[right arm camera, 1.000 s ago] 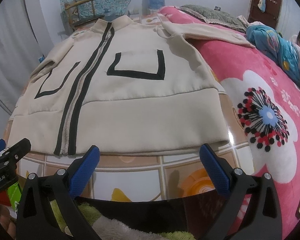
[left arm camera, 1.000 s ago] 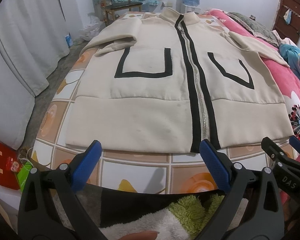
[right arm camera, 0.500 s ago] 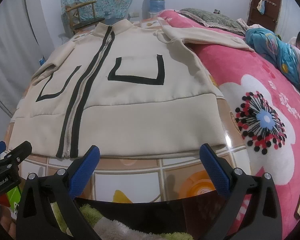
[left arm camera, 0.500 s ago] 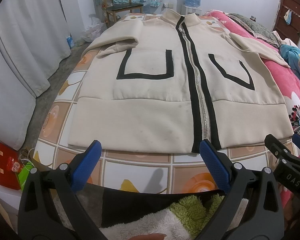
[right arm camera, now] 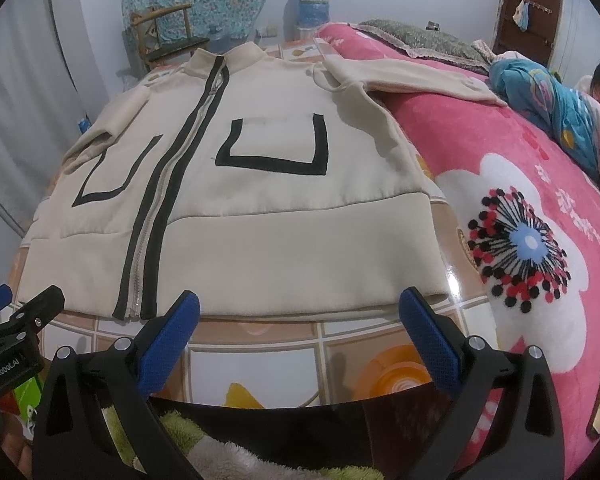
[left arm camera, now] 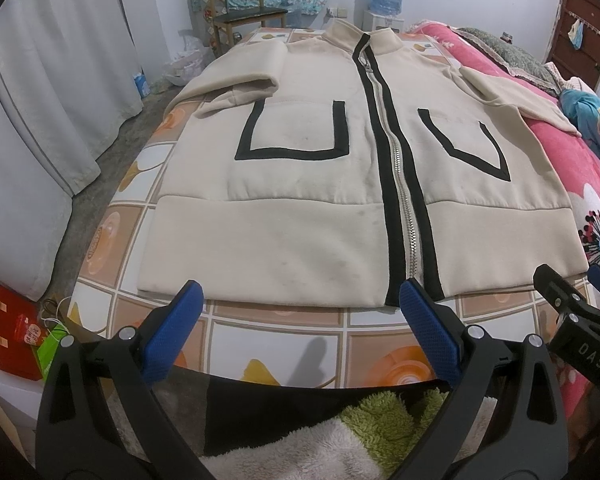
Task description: Fold large clothes
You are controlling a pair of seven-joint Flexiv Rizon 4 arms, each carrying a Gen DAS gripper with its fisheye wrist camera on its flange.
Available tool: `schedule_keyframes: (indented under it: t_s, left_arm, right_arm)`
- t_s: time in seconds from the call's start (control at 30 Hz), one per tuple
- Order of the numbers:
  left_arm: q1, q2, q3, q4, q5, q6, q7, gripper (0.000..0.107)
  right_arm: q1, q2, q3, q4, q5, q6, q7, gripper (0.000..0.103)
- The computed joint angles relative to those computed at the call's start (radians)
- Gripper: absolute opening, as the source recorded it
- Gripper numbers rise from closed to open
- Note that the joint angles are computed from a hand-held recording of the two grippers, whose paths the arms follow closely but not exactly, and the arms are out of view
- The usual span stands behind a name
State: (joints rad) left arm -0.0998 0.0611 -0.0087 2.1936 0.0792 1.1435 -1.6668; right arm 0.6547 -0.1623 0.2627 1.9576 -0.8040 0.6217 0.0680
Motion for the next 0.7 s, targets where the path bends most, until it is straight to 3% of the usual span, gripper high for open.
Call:
schedule_keyframes:
  t_s: [0.7]
  left_arm:
    - [0.006,0.006,-0.001,0.002,0.013,0.013,-0.004,0.095]
  right_arm:
    - [-0.002,0.006,-0.002,-0.003,-0.032,0.003,0.002,0.097]
